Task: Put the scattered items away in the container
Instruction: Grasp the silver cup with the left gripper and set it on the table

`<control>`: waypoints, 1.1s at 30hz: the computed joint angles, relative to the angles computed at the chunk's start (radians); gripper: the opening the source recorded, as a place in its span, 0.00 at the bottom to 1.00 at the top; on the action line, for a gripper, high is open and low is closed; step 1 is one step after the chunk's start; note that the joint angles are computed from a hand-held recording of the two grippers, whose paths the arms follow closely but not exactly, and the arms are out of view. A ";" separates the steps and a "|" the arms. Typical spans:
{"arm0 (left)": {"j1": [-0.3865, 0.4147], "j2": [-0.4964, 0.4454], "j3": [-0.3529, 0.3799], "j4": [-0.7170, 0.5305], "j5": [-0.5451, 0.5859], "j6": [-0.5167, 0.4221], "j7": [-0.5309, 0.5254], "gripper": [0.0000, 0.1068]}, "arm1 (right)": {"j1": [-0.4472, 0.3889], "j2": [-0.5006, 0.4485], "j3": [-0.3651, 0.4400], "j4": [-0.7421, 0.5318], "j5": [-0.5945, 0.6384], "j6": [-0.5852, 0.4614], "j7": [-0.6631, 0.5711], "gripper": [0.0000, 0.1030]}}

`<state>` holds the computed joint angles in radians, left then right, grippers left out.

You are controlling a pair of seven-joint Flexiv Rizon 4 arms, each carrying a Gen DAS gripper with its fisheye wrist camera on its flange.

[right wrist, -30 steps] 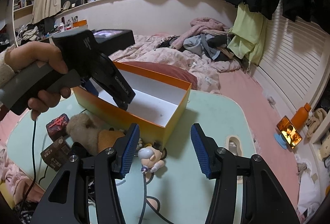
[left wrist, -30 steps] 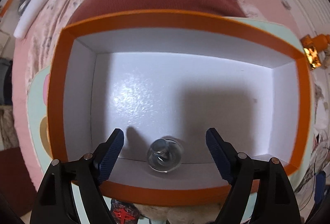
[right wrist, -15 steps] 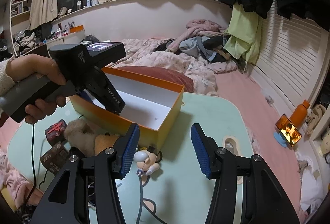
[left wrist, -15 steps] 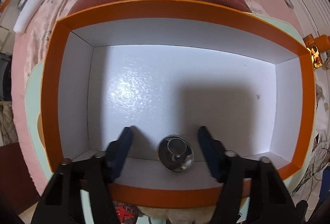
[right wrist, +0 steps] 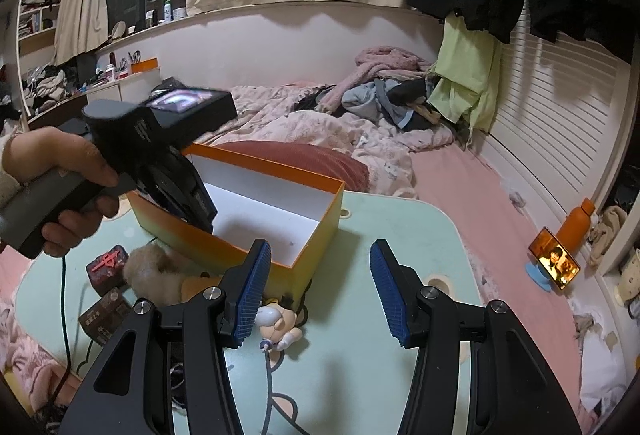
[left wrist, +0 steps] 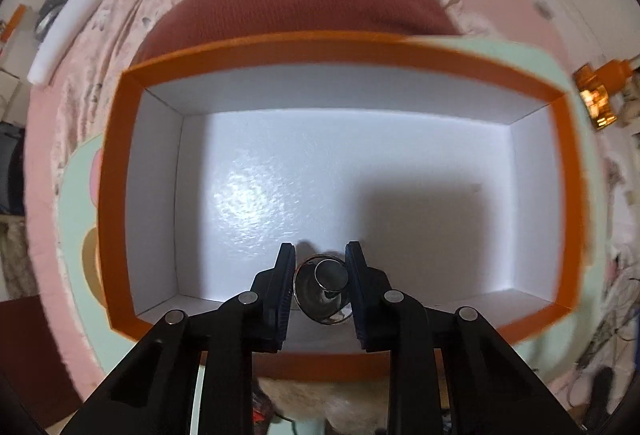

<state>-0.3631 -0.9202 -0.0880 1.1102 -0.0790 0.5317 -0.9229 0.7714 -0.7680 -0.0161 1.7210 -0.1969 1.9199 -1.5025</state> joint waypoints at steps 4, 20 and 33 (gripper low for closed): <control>0.086 0.086 -0.089 0.137 -0.113 0.058 0.124 0.23 | -0.027 0.000 0.030 -0.002 -0.021 -0.014 0.005 0.51; 0.279 0.279 -0.149 0.586 -0.499 0.060 0.595 0.23 | -0.118 -0.016 0.126 0.008 -0.108 -0.037 0.049 0.51; 0.345 0.306 -0.240 0.764 -0.817 0.310 0.829 0.58 | -0.108 -0.013 0.113 0.036 -0.106 -0.030 0.055 0.51</control>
<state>-0.0177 -0.6137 -0.3279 1.8738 -0.8960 0.8420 -0.0937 0.6634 -0.7807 0.0969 1.7568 -0.3027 1.8896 -1.4470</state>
